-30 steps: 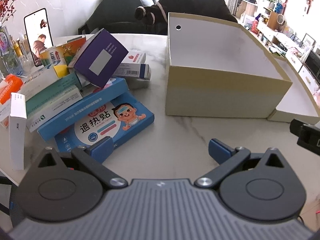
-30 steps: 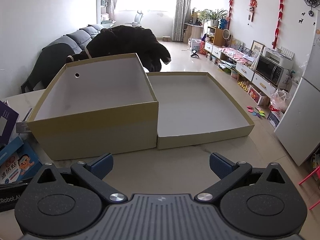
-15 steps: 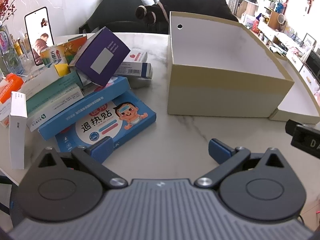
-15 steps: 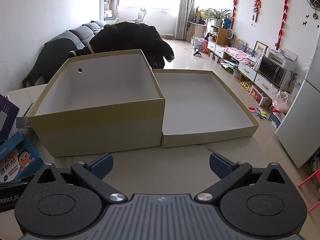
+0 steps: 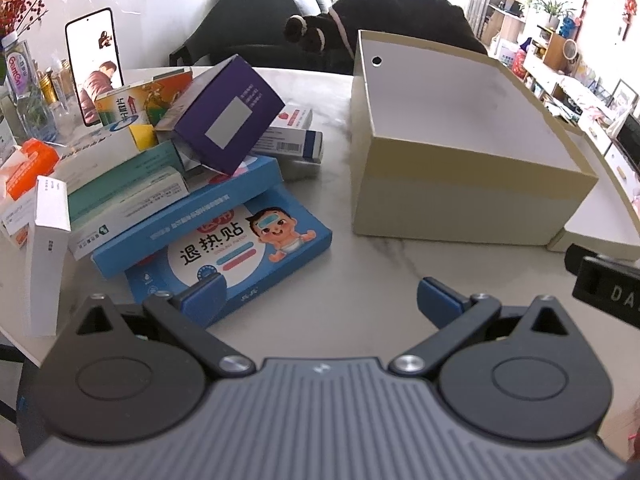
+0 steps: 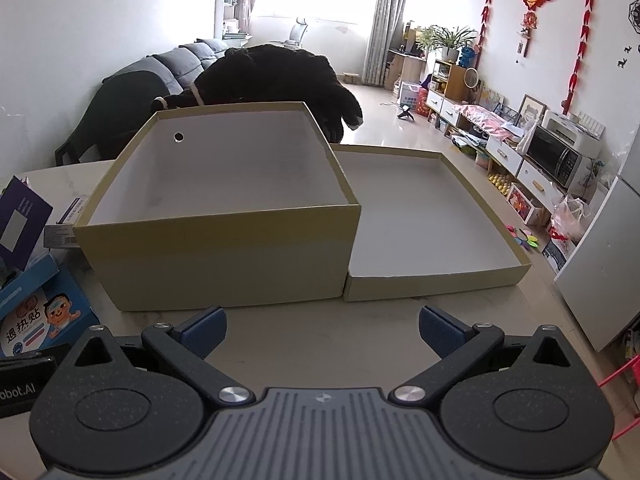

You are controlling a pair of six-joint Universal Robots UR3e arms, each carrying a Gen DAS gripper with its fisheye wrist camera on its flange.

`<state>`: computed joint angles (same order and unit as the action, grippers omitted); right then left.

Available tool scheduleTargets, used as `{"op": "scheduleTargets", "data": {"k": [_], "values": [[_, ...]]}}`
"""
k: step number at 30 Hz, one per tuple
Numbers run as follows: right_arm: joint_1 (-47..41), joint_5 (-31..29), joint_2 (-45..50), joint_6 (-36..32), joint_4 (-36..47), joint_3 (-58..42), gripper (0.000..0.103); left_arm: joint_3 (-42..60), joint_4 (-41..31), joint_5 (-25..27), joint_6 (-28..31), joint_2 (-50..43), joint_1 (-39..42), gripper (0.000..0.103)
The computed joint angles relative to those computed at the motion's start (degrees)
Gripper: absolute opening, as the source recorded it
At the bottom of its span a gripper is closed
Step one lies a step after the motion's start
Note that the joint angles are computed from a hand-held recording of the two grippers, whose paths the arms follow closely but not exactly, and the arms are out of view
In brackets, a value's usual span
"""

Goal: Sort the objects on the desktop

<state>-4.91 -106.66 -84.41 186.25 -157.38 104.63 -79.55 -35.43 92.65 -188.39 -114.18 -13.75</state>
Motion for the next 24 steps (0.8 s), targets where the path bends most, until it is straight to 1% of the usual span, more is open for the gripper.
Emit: {"op": "scheduleTargets", "data": {"k": [19,24], "values": [[2.5,-1.1,3.1,-0.6,1.7,-4.0,0.103,-0.8,-0.2,-0.9,-0.4,0.5,2.0,0.103],[2.7,0.1,3.1,-0.7,1.2,-4.8,0.103,-1.0,-0.6,-0.8,-0.8,1.1,2.7,0.103]]}}
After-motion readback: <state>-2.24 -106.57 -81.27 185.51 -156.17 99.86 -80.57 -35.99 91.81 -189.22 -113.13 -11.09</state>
